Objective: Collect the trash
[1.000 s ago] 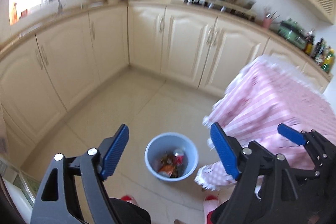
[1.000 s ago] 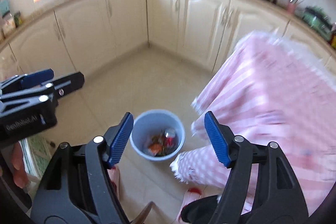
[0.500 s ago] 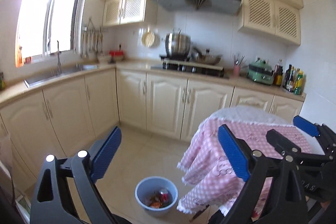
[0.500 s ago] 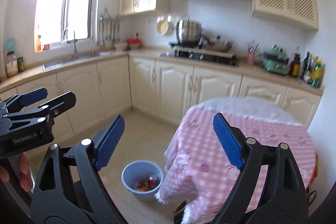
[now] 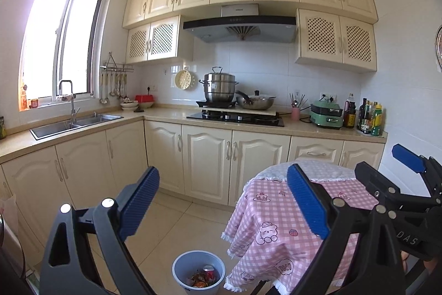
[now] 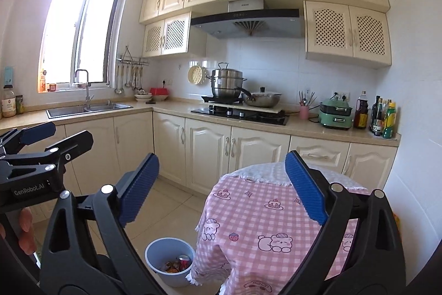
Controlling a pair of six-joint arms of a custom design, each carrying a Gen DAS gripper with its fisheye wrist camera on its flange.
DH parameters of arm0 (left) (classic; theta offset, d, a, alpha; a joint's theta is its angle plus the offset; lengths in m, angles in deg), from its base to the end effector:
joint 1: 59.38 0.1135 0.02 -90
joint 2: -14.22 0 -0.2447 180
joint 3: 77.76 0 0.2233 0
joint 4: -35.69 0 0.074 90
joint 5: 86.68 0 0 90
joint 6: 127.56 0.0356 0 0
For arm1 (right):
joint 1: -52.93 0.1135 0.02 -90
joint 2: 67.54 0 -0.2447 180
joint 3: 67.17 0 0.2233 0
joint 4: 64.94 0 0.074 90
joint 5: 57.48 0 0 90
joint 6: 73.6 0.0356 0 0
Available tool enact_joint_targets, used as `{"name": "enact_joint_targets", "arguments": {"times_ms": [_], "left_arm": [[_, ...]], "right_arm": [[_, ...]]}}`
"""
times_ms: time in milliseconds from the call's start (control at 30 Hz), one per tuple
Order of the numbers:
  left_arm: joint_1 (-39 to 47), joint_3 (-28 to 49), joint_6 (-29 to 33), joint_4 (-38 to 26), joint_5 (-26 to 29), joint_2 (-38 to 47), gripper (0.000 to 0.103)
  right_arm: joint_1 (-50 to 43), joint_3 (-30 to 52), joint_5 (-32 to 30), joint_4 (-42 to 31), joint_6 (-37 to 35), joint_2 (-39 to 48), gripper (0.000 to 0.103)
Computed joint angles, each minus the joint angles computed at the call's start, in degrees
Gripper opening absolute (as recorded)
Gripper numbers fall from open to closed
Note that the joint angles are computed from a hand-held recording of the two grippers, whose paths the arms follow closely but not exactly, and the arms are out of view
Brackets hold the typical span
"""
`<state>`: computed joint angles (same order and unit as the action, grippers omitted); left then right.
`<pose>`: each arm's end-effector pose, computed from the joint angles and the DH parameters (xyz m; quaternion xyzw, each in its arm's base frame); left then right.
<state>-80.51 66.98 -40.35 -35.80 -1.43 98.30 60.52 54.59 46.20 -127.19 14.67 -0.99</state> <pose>0.1985 -0.0736 0.5310 0.0966 0.7644 -0.1007 0.6295 0.1575 0.0125 0.5081 0.0182 0.7478 -0.0555 0.6613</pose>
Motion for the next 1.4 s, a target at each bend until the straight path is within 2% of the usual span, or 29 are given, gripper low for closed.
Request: {"name": "enact_joint_targets", "arguments": {"times_ms": [300,500,1400], "left_arm": [[-0.21,1.37,-0.09,-1.44,-0.97,0.45,0.092],[0.50,1.69,0.14,-1.77,-0.02,0.75,0.092],[1.41,-0.12,1.33,-0.90,1.41,0.55,0.092]], "right_arm": [[-0.88,-2.22,-0.52,0.76,-0.14,-1.01,0.091],[1.73,-2.31,2.21,0.93,-0.50,-0.96,0.091],[0.55,-1.99,0.68,0.71,-0.26,-0.35,0.092]]}}
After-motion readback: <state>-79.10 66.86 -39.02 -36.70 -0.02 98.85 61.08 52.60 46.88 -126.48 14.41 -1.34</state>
